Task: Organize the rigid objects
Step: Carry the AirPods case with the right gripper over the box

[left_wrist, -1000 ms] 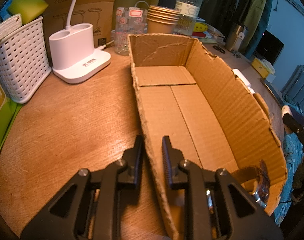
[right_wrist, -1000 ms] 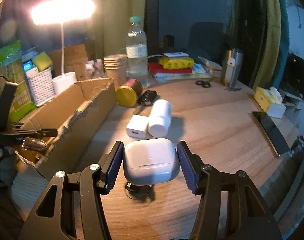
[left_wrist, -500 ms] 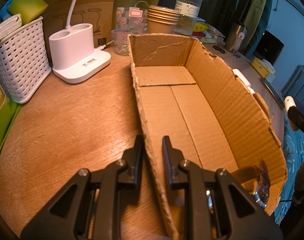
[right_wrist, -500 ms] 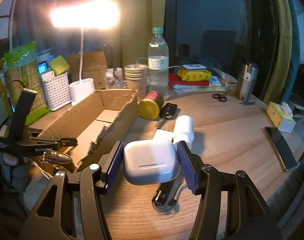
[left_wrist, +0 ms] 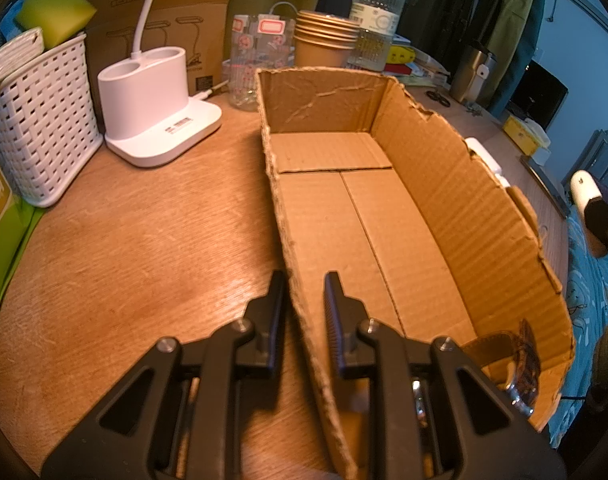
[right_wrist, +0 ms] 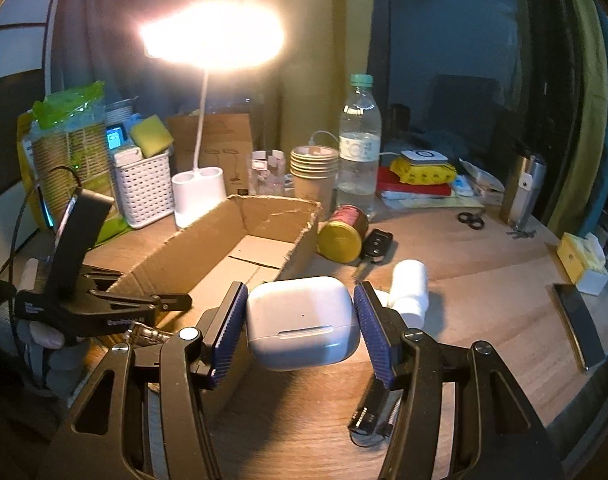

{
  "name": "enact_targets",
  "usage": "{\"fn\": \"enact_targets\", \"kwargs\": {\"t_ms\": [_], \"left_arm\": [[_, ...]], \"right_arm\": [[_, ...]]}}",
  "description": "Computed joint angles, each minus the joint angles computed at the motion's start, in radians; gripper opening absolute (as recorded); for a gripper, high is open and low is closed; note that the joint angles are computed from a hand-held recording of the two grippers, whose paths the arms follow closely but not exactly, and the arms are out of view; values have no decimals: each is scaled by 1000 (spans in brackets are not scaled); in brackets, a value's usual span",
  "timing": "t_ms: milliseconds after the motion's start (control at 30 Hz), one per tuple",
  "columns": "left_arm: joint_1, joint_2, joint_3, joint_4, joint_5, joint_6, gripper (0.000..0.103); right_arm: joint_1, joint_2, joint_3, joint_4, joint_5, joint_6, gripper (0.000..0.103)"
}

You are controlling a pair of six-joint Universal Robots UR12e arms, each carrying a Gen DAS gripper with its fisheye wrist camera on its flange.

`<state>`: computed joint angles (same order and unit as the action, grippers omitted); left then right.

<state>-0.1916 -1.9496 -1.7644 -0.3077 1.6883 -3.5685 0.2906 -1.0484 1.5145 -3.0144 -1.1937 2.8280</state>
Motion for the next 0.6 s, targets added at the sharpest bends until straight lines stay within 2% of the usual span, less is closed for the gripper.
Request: {"fn": "enact_targets", "kwargs": {"t_ms": [600], "left_arm": [[0,0,0,0,0,0,21]], "right_arm": [[34,13,-24,46,88,-60,58]]}}
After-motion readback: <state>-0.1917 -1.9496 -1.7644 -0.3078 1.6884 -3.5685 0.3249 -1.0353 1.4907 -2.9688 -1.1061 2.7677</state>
